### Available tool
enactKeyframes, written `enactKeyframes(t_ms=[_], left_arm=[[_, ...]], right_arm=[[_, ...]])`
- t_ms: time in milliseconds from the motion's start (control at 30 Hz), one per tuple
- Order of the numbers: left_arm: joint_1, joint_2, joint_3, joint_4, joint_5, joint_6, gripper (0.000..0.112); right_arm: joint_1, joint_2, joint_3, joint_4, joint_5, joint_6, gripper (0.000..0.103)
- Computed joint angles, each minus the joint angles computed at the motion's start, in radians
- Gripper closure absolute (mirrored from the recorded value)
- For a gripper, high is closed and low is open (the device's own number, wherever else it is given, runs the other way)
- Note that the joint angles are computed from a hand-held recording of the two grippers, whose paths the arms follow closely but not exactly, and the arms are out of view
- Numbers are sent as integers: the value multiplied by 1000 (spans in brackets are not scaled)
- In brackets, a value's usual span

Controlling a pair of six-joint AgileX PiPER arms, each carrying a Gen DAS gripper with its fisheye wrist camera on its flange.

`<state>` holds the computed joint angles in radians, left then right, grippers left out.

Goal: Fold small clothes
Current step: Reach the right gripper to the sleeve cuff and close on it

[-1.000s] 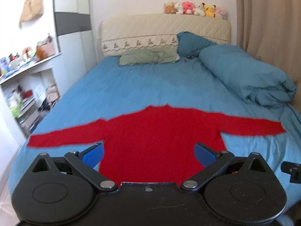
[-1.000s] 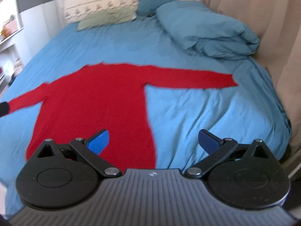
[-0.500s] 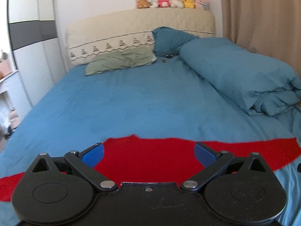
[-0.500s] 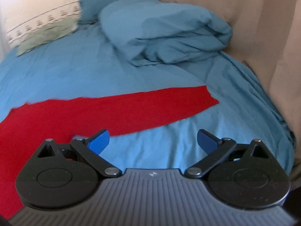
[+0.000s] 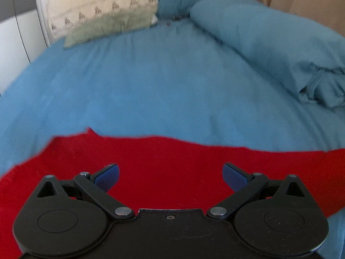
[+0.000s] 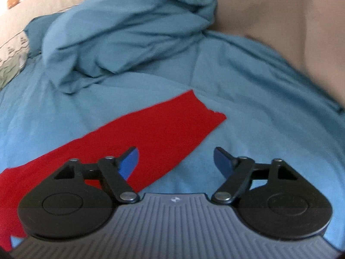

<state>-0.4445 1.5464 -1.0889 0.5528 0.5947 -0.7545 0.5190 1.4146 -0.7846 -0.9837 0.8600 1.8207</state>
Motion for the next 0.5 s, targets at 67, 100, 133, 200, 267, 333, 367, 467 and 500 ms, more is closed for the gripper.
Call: enactKeyframes(t_ms=[67,100,133,200,267,333,367,467,500], left_arm=[[12,44,-5,-4,-18,-8,9],[17,69,-13,-11,-20,-7,9],[23,94,-32,-25,-15,6,9],[33,133,-58,-50,6,25,9],[41,163,-80,-64,23,38,9],[55,193,-107,-121,43,97,9],[64,209,-125,-159,64,135,9],[78,224,-149,-202,75,180,9],[86,227,-163,-227,87,210,9]], right_arm=[[-46,18,20,-24,-72,21,25],[-71,32,33,-54,-114,41,26],[-83,43,40,-88,-136,66,28],[-98,63,50,-159,-163,119,32],[-119,77,59,-227,-191,184,57],[-142,90,46,-223,-196,169,70],[-154,90,43,-226,-205,165,76],[-151,86,12,-191,-188,93,81],[-140,80,1,-183,-173,72,81]])
